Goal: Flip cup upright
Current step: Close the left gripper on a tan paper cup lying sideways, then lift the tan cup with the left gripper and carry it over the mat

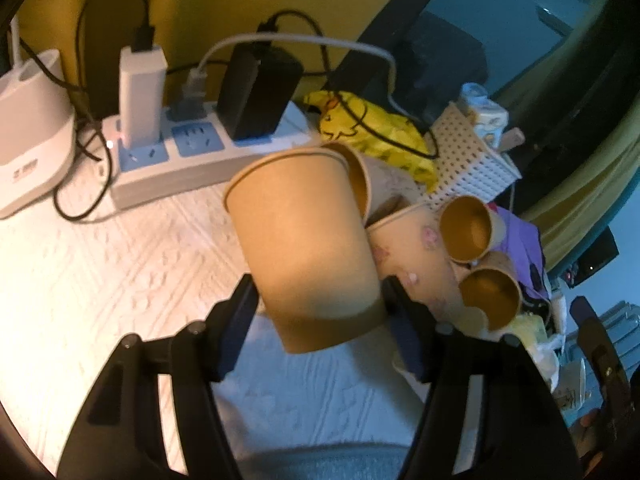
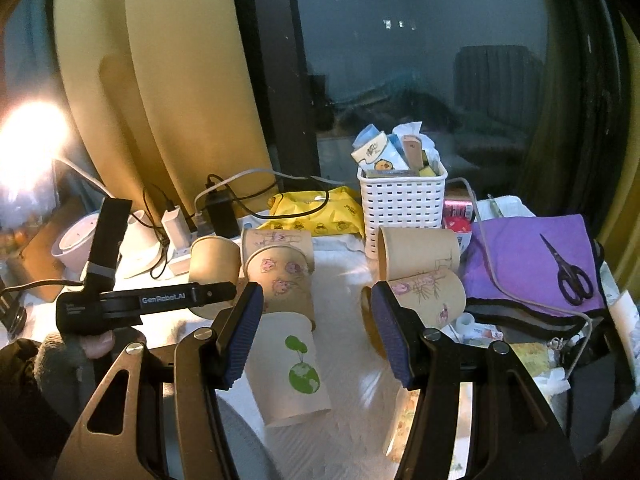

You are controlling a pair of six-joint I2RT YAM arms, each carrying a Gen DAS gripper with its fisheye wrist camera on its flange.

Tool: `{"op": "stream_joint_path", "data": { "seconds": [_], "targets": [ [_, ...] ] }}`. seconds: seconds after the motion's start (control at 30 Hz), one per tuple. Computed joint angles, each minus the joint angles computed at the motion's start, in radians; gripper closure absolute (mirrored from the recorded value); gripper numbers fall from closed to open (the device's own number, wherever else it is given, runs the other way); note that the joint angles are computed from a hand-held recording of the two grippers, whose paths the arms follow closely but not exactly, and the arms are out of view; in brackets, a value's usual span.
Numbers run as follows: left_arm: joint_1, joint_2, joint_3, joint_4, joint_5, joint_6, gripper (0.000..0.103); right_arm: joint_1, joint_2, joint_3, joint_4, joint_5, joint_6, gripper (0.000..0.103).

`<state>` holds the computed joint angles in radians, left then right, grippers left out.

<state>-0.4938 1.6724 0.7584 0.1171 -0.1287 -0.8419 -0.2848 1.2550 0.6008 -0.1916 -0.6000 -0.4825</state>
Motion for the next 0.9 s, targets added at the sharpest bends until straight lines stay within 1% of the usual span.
{"op": "stream_joint_path", "data": {
  "seconds": [0.1, 0.2, 0.4, 0.47, 0.6, 0.7, 0.77, 0.83, 0.9],
  "targets": [
    [-0.016, -0.078, -0.054, -0.018, -0.013, -0.008, 0.039, -0.006, -0.047, -0.009, -0.040, -0.012, -0.005, 0.044],
    [-0.057, -0.166, -0.100, -0.049, -0.074, -0.016, 0.039, -0.007, -0.120, -0.029, -0.091, -0.022, -0.008, 0.044],
    [-0.217, -0.395, -0.179, -0.183, -0.253, -0.018, 0.039, -0.011, -0.286, -0.065, -0.220, -0.038, -0.022, 0.044],
    [-0.289, -0.463, -0.193, -0.243, -0.321, -0.036, 0.039, -0.020, -0.350, -0.074, -0.278, -0.049, -0.033, 0.044],
    [-0.438, -0.551, -0.196, -0.355, -0.452, -0.086, 0.039, -0.037, -0.485, -0.082, -0.417, -0.067, -0.059, 0.044],
    [-0.588, -0.605, -0.193, -0.469, -0.576, -0.165, 0.039, -0.066, -0.589, -0.079, -0.545, -0.094, -0.099, 0.044],
    [-0.685, -0.618, -0.183, -0.550, -0.647, -0.240, 0.039, -0.088, -0.652, -0.074, -0.630, -0.112, -0.130, 0.044],
    [-0.792, -0.607, -0.164, -0.646, -0.714, -0.345, 0.039, -0.136, -0.708, -0.066, -0.731, -0.145, -0.188, 0.044],
    [-0.883, -0.587, -0.142, -0.735, -0.766, -0.449, 0.039, -0.202, -0.746, -0.051, -0.847, -0.186, -0.272, 0.044]
  ]
}}
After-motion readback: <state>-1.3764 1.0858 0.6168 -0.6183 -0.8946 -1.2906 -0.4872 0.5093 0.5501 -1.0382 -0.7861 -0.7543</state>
